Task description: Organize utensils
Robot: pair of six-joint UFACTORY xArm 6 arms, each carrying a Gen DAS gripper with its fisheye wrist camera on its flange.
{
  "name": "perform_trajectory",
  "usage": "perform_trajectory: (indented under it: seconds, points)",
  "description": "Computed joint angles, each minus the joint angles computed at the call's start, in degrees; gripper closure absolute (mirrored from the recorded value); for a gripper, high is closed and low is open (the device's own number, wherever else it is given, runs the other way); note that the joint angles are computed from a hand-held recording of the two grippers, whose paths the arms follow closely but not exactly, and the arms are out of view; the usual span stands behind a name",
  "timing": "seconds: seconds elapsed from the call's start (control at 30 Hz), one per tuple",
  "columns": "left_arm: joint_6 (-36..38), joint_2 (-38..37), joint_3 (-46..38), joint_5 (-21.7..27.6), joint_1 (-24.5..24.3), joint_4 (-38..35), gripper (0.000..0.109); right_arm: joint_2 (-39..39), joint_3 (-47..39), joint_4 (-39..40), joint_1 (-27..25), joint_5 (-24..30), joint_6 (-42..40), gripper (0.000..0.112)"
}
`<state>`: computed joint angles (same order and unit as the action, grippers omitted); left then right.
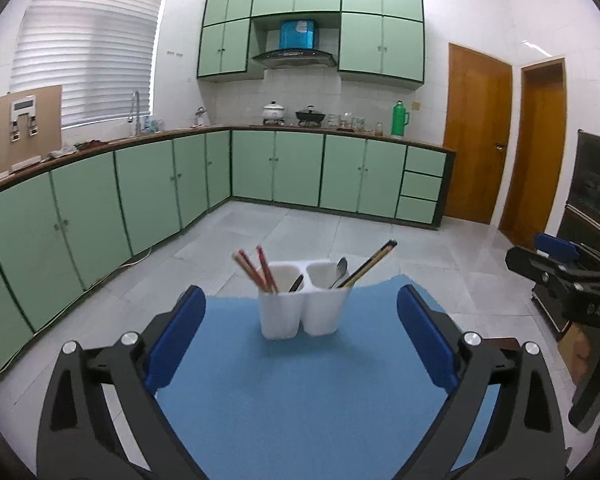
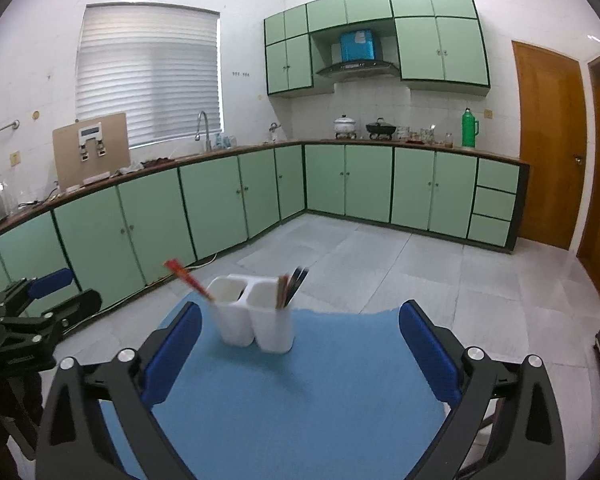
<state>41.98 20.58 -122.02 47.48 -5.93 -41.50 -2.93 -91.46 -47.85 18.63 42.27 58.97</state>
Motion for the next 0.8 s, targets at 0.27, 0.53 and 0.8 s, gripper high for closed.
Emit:
perform_trajectory:
  seconds: [0.27, 0.53, 0.8]
  points:
    - [4.4, -9.5, 11.9, -0.7, 0.6, -3.6, 0.015, -3.1, 3.3, -2.2, 5.0, 2.4, 1.3, 0.015]
    - [6.3, -14.9, 17.6, -2.6, 0.8, -4.6, 0.015, -4.1, 3.4, -2.6, 7.2, 2.8, 1.6, 0.015]
    - [7.3, -17.3, 19.9, -4.1, 0.7, -5.3, 0.015, -5.2, 4.2, -3.7, 8.3, 3.0, 2.3, 0.015]
